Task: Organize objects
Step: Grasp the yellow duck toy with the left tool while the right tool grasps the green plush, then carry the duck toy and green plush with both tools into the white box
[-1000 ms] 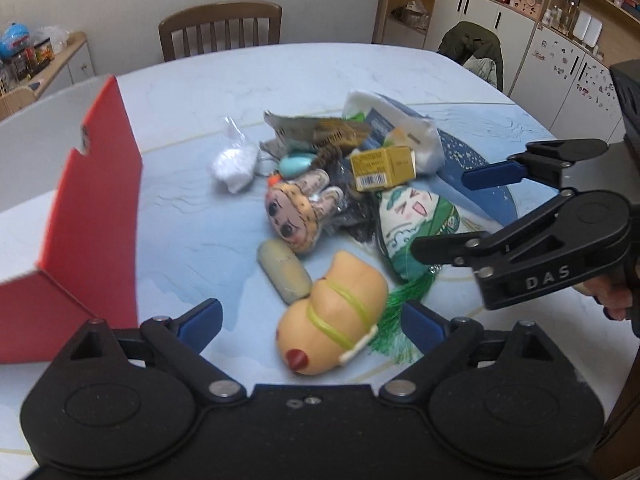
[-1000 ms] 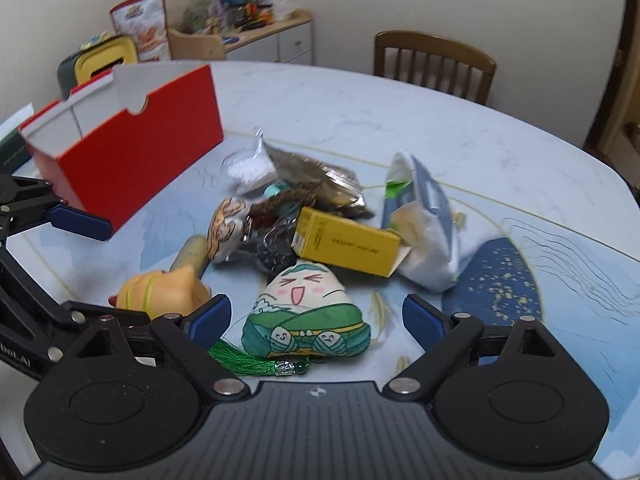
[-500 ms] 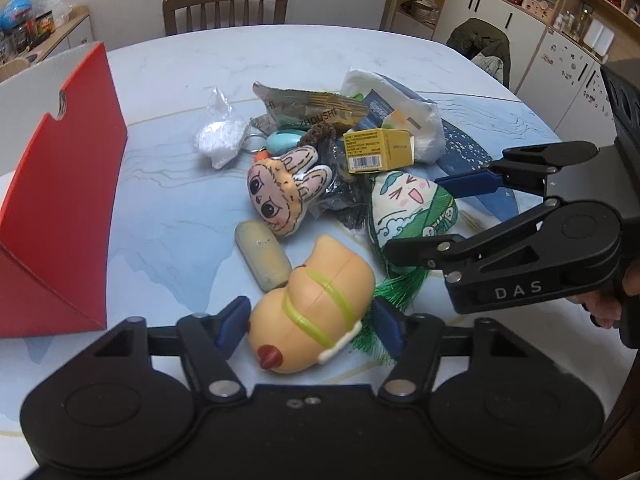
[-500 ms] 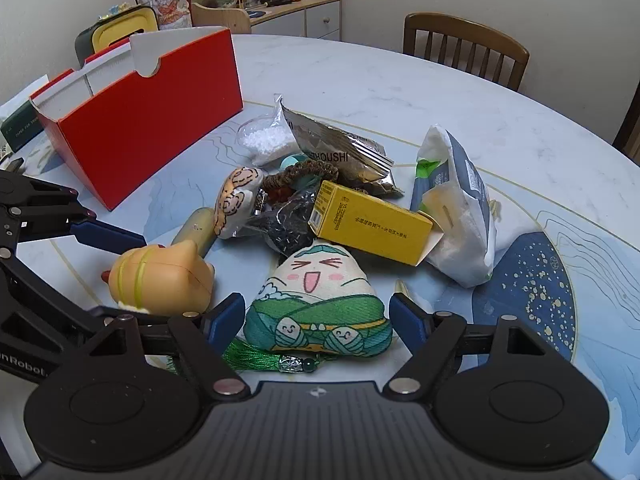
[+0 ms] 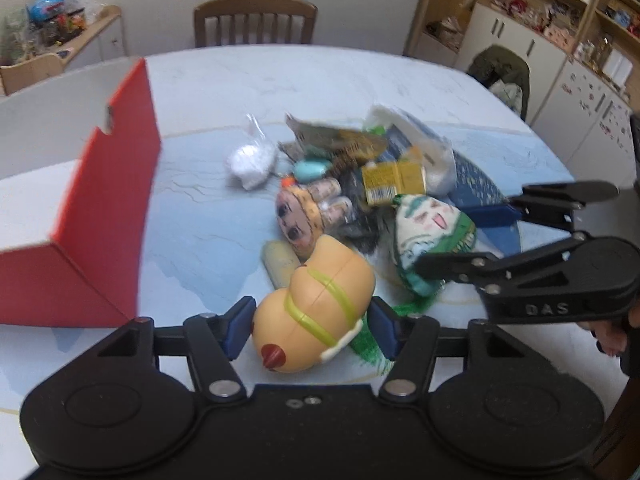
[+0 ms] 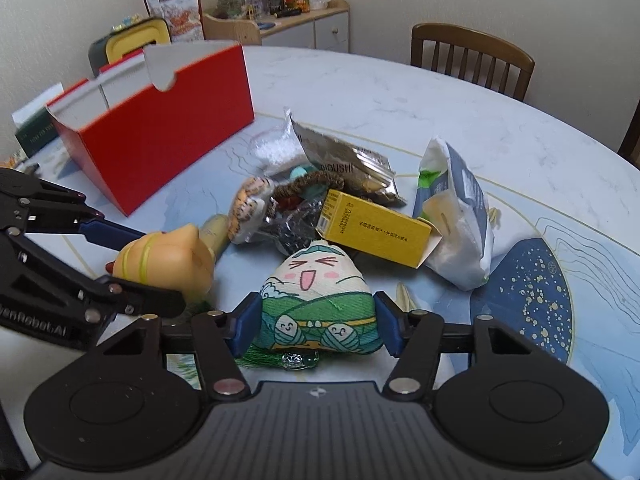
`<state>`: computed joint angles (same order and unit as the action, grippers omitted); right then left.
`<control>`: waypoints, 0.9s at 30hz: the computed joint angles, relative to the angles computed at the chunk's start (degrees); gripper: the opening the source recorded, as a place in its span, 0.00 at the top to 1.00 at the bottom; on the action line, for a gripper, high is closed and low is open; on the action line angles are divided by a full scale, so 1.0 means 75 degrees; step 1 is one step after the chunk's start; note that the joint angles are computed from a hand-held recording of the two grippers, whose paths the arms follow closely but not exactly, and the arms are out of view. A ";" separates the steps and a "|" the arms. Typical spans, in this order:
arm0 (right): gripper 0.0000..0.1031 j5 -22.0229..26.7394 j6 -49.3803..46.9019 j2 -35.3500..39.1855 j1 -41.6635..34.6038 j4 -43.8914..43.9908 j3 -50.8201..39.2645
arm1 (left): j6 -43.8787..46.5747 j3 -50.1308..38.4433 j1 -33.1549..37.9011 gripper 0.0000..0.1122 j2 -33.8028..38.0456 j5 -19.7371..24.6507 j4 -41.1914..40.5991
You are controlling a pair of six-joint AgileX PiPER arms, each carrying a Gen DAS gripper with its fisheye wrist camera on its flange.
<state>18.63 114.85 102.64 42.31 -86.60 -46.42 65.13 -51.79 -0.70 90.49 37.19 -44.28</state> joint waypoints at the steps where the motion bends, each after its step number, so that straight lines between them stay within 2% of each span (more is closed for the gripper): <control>1: 0.43 -0.0021 0.0149 -0.0131 -0.0003 -0.0132 0.0073 | -0.0064 -0.0058 0.0064 0.47 -0.0064 0.0071 -0.0012; 6: 0.43 -0.0097 0.0183 -0.0770 0.0007 -0.0136 0.0263 | -0.0822 -0.0451 0.0237 0.47 -0.0366 0.0198 0.0369; 13: 0.43 -0.0105 -0.1664 -0.1488 0.0016 0.1515 -0.0040 | -0.1700 -0.1290 0.0719 0.47 -0.0559 0.0769 0.0878; 20: 0.43 0.0415 -0.3883 -0.1711 0.0187 0.3376 -0.0857 | -0.2331 -0.2327 0.1233 0.47 -0.0273 0.1548 0.1244; 27: 0.43 0.1317 -0.4952 -0.1245 0.0301 0.3782 -0.1986 | -0.1926 -0.3396 0.1846 0.46 0.0370 0.2034 0.1103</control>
